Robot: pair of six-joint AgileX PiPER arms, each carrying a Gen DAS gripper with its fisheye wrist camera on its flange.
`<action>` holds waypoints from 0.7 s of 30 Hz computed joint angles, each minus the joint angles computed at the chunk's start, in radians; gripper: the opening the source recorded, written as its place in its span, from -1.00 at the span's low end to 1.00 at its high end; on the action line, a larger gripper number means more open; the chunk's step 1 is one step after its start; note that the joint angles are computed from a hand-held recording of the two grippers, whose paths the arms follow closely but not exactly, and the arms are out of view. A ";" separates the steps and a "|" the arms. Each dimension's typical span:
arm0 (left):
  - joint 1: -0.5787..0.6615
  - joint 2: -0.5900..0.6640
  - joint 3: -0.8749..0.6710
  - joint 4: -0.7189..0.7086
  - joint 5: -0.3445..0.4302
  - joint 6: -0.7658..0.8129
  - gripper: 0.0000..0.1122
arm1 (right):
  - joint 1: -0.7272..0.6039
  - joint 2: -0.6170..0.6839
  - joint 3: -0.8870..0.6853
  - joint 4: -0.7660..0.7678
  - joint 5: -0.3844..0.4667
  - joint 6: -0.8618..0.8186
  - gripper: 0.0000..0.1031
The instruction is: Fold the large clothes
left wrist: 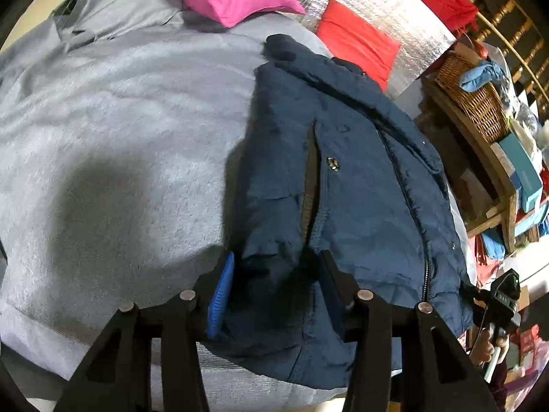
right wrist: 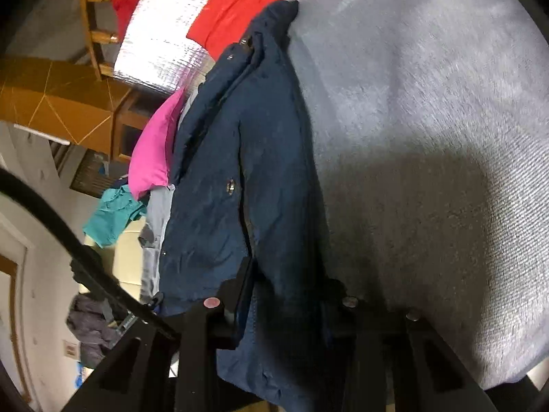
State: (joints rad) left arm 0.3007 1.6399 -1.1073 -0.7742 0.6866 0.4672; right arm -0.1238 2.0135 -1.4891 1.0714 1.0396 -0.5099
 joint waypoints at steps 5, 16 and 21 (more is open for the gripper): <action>-0.038 -0.021 0.014 0.033 -0.021 0.027 -0.15 | 0.023 -0.027 0.030 -0.014 -0.044 -0.017 -0.59; -0.120 -0.050 0.052 0.250 -0.093 -0.174 0.28 | 0.002 -0.021 0.078 0.056 -0.051 -0.023 -0.58; -0.095 -0.065 0.088 0.101 -0.076 -0.027 -0.38 | 0.025 -0.037 0.085 0.042 -0.086 -0.039 -0.65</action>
